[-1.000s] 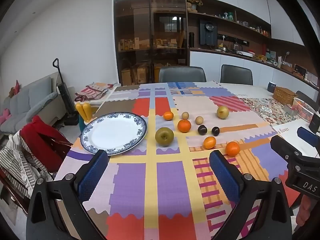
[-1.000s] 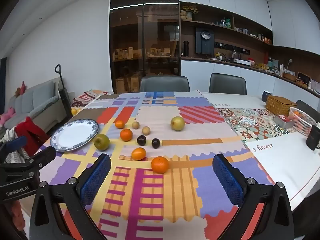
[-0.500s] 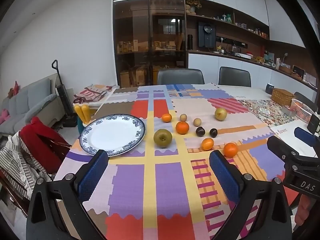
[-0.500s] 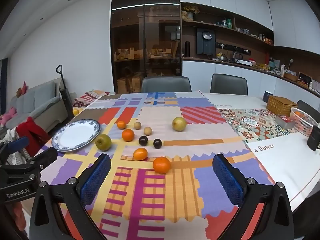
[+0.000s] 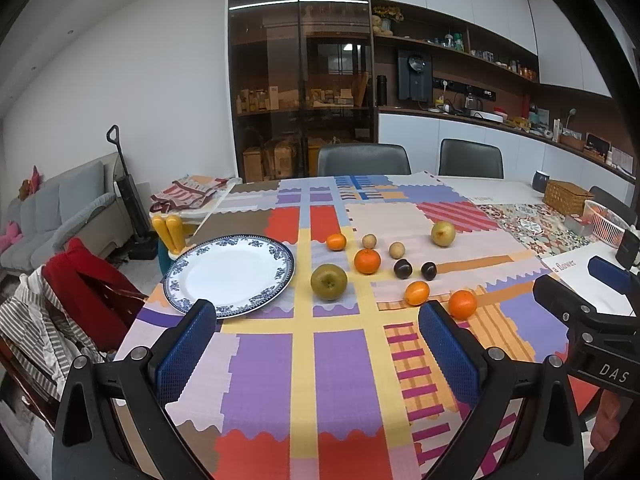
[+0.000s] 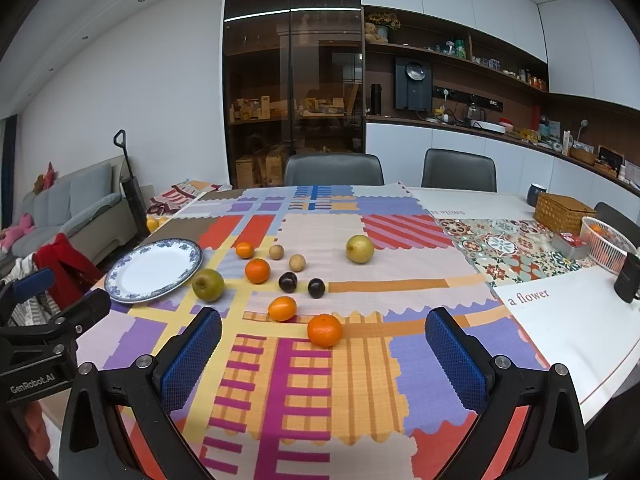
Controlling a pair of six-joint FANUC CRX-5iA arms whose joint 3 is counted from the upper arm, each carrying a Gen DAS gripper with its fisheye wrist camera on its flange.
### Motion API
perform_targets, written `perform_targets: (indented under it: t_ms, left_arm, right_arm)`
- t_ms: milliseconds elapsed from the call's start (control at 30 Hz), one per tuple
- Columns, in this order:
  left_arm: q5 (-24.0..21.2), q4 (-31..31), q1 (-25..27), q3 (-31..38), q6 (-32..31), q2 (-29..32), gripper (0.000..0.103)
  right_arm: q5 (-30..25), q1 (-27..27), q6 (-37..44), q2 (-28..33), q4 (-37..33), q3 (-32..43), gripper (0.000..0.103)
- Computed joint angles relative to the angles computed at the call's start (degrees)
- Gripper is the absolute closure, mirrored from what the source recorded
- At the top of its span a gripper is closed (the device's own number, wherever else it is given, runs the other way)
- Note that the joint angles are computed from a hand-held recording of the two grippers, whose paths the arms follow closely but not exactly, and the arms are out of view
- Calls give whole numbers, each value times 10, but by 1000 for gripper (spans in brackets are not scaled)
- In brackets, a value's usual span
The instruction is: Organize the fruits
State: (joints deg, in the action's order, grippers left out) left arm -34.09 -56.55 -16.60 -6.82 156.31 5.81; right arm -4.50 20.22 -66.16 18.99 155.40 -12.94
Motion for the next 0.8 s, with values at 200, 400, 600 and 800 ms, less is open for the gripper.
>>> perform_targets:
  t_ms: [200, 400, 600, 800]
  left_arm:
    - [-2, 1, 0, 1, 0, 1, 0]
    - [0, 0, 1, 0, 1, 1, 0]
    - [0, 0, 1, 0, 1, 1, 0]
    - [0, 1, 1, 0, 0, 1, 0]
  right_arm:
    - [-5, 4, 14, 2, -15, -2, 0]
    - [18, -7, -61, -3, 66, 14, 0]
    - [21, -7, -66, -3, 71, 16, 0]
    - [22, -8, -72, -3, 77, 18, 0]
